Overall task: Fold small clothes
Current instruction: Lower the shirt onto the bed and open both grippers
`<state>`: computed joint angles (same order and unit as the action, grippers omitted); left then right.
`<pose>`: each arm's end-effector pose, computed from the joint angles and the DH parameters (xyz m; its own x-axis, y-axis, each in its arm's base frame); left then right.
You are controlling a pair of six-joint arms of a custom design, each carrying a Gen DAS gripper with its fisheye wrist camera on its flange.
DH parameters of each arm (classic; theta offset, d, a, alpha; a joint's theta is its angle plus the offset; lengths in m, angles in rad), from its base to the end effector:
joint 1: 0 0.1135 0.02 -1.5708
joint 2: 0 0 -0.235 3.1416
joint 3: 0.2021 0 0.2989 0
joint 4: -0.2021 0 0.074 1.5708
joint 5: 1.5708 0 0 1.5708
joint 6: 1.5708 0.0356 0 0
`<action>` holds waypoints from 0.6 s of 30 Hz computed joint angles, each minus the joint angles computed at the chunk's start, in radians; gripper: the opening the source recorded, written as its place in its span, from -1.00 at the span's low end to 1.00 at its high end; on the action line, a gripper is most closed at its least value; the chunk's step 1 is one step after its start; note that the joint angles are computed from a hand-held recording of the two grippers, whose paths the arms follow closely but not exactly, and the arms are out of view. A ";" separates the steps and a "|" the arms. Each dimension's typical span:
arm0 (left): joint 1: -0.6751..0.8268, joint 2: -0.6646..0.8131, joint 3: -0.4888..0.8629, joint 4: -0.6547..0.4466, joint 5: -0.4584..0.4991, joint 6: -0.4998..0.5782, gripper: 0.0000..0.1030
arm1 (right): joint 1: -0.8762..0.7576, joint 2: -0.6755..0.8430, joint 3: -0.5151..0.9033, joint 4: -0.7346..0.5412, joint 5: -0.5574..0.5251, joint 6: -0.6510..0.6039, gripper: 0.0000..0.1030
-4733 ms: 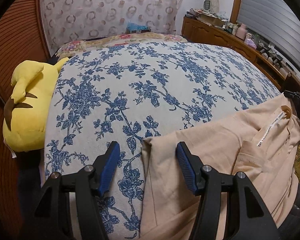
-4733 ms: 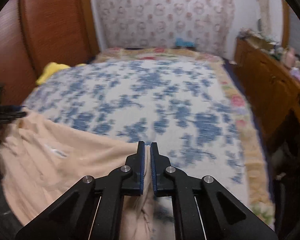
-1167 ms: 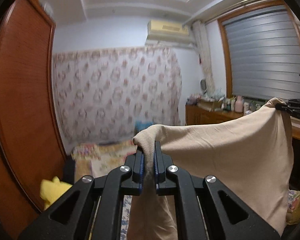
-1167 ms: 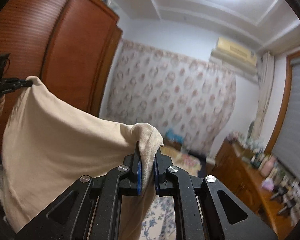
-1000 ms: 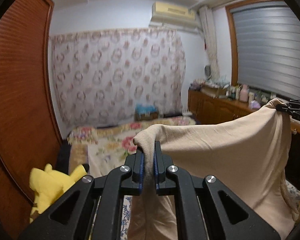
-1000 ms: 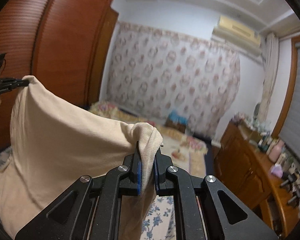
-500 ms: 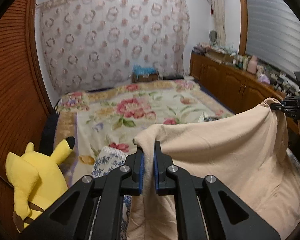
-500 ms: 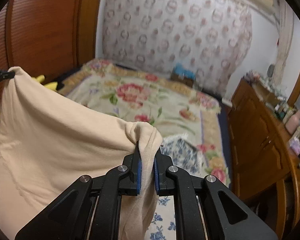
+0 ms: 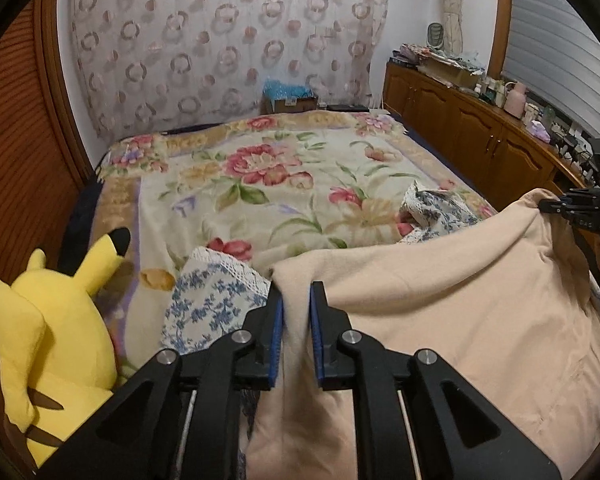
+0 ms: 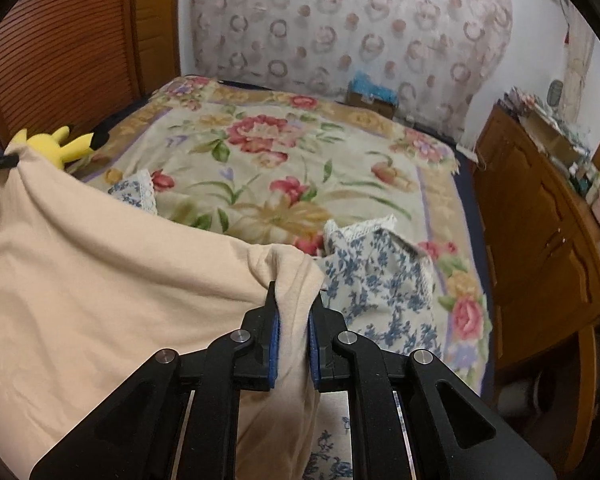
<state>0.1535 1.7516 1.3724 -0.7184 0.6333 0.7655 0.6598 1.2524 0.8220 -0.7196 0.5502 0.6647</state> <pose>0.4018 0.0408 0.2006 -0.5350 0.4824 -0.6936 0.7128 0.6984 -0.0640 0.2328 0.1570 0.1738 -0.7858 0.0558 -0.6159 0.1664 0.9783 -0.1237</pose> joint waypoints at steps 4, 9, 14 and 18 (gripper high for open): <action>0.043 -0.022 -0.012 -0.067 0.042 0.052 -0.16 | 0.018 -0.039 -0.016 -0.027 0.009 0.050 -0.63; 0.130 -0.108 -0.098 -0.137 0.076 0.149 0.09 | 0.148 -0.167 -0.068 -0.133 0.083 0.219 0.08; 0.213 -0.156 -0.172 -0.178 0.082 0.228 0.09 | 0.348 -0.177 -0.049 -0.296 0.136 0.474 0.08; 0.261 -0.196 -0.244 -0.152 0.048 0.253 0.09 | 0.487 -0.140 -0.038 -0.360 0.136 0.657 0.08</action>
